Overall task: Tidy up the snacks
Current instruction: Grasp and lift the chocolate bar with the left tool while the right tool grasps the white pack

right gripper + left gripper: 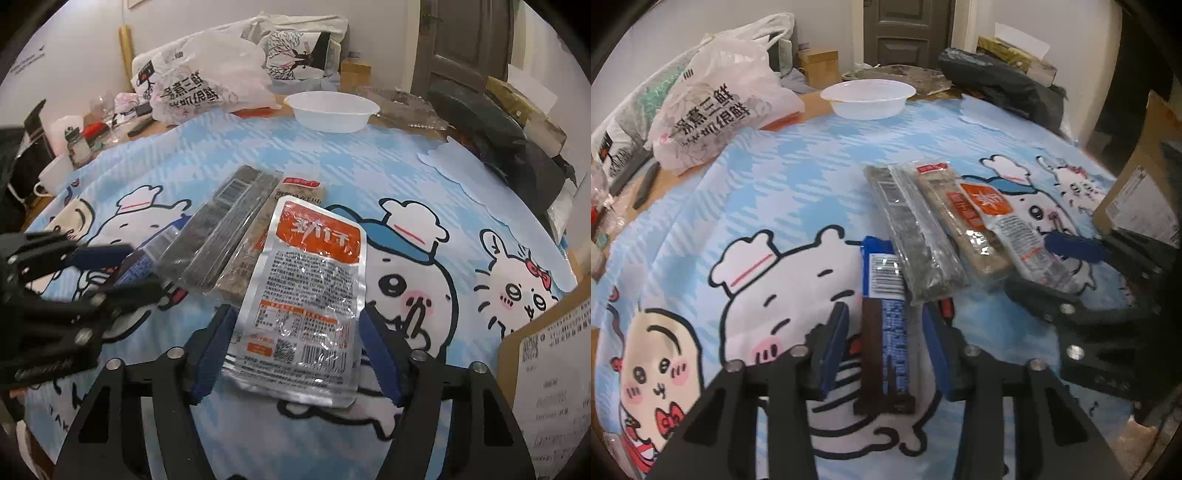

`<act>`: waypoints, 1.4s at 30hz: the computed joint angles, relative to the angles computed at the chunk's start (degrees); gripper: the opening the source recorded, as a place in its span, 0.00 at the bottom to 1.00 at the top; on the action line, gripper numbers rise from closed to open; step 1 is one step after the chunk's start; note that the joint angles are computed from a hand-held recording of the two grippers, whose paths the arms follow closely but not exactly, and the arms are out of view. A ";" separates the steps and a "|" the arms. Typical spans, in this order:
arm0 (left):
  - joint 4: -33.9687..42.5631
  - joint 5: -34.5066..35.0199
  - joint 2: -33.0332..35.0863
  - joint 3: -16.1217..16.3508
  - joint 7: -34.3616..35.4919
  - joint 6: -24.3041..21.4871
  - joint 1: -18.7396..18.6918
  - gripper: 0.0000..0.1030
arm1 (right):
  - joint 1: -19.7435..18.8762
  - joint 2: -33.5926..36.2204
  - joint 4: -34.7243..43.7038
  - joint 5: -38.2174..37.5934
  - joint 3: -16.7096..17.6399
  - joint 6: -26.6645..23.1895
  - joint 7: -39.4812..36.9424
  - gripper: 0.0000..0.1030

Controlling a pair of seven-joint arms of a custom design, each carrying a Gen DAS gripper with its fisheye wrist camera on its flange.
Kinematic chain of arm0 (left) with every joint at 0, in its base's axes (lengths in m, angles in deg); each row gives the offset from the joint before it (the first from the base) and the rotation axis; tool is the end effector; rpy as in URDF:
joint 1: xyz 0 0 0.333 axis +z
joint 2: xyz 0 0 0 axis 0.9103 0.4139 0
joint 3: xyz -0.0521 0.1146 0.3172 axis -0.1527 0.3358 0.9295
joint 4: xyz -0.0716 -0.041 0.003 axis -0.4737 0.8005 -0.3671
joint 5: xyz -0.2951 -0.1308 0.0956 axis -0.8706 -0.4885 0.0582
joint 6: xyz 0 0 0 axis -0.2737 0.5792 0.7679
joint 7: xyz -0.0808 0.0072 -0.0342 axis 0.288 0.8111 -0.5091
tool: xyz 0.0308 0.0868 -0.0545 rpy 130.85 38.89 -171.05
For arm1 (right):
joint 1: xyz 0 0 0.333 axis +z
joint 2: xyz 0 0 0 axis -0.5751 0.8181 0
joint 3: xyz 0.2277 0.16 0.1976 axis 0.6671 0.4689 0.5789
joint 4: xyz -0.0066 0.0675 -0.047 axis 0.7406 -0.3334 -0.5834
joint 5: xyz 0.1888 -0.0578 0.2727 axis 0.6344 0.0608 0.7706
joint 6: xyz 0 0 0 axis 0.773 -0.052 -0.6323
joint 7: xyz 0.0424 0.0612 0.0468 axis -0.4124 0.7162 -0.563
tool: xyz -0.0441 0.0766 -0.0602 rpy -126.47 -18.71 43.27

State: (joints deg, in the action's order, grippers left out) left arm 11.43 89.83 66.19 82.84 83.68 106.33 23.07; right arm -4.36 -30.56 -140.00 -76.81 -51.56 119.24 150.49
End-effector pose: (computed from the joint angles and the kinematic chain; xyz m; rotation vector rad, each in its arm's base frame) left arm 0.5375 -0.5226 0.3712 -1.3638 2.4002 -0.7262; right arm 0.5178 0.3089 0.3536 -1.8989 1.7423 -0.5925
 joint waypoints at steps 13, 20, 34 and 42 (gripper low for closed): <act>-17.29 1.61 -9.55 1.19 -5.27 7.32 -0.70 0.17 | -0.52 -5.06 -6.91 -8.64 1.56 4.37 8.33 0.30; -17.08 1.84 -9.24 1.13 -6.36 7.89 -0.37 0.31 | -1.17 -5.00 -4.27 -9.73 2.73 -3.20 12.99 0.72; -17.53 0.37 -9.18 1.30 -5.84 9.47 -0.28 0.37 | -0.69 -3.33 -4.11 -8.25 1.33 0.17 10.51 0.36; -19.51 -0.18 -10.22 1.32 -6.12 10.73 -0.32 0.37 | -2.48 -7.00 -9.04 -12.57 2.70 4.54 13.02 0.32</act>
State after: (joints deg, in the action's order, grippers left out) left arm -8.08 89.64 55.97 84.15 77.57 117.06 22.75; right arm -6.84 -37.56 -149.04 -89.38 -48.86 123.77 163.51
